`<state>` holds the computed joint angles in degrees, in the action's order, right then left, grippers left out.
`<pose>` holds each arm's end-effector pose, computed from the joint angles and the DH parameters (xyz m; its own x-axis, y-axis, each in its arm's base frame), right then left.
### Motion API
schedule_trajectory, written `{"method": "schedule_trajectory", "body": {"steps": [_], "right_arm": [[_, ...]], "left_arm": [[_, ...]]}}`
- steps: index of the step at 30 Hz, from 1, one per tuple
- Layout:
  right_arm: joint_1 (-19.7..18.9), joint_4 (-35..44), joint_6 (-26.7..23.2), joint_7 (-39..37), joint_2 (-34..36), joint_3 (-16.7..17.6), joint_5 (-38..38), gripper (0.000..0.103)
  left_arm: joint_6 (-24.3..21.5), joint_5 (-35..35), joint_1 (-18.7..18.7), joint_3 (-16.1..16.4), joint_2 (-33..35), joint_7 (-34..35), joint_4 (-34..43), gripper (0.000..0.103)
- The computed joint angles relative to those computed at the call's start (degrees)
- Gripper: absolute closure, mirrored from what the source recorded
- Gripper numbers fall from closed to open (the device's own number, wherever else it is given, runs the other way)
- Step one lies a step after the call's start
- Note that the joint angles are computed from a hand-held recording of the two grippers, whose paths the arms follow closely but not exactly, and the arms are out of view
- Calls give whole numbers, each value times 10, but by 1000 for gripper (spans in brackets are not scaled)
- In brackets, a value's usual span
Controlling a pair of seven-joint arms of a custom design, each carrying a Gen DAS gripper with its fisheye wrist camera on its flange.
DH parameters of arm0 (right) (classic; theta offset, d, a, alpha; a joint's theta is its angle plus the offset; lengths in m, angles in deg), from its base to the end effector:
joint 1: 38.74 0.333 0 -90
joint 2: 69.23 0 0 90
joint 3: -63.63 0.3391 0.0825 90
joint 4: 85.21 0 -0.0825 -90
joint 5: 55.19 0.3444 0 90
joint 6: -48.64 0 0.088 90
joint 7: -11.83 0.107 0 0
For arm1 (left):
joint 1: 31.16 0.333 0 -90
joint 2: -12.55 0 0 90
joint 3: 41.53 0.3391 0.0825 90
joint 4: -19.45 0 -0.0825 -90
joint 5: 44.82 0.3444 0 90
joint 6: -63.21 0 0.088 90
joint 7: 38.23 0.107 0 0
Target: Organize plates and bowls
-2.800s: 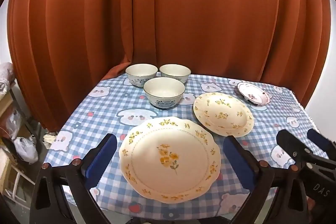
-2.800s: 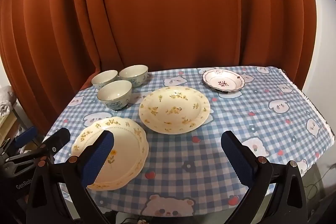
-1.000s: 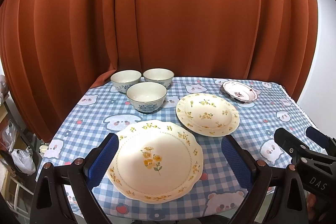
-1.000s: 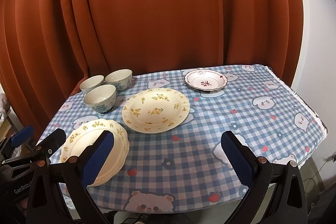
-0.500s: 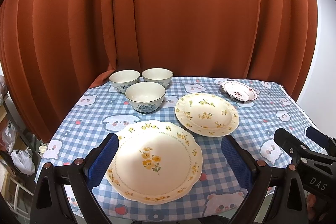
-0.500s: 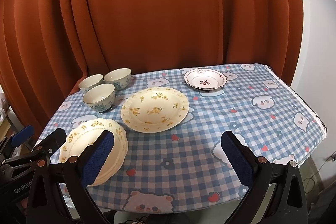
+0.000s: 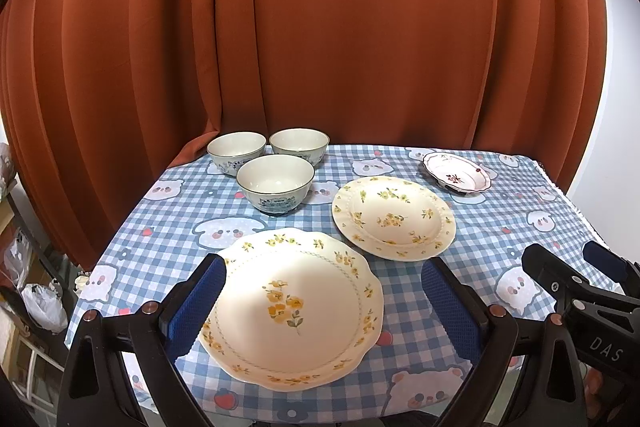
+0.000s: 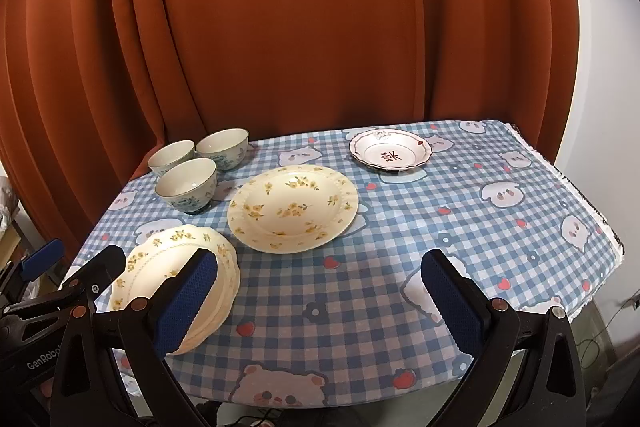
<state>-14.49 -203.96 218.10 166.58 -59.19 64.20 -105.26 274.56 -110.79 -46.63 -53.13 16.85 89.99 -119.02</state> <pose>0.5068 0.2906 0.4587 0.1454 -0.9855 -0.0879 -0.7118 -0.0425 -0.7011 0.4573 -0.0975 0.4355 0.1653 -0.9844 0.0607 -0.5428 -0.1422 -0.8277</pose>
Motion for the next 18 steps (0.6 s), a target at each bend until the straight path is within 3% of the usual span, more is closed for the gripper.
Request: {"method": "schedule_trajectory", "body": {"steps": [6,9,14,18], "right_arm": [[-5,0,6,-13,5,3,17,0],[-19,5,1,-80,17,24,89,0],[-16,29,-21,-144,39,35,170,0],[-11,60,-38,-190,66,45,225,1]], "left_arm": [[3,-64,-11,0,13,59,25,5],[1,-106,-11,0,17,97,43,5],[-23,-195,2,1,27,188,84,5],[-33,-229,23,0,40,229,107,5]]}}
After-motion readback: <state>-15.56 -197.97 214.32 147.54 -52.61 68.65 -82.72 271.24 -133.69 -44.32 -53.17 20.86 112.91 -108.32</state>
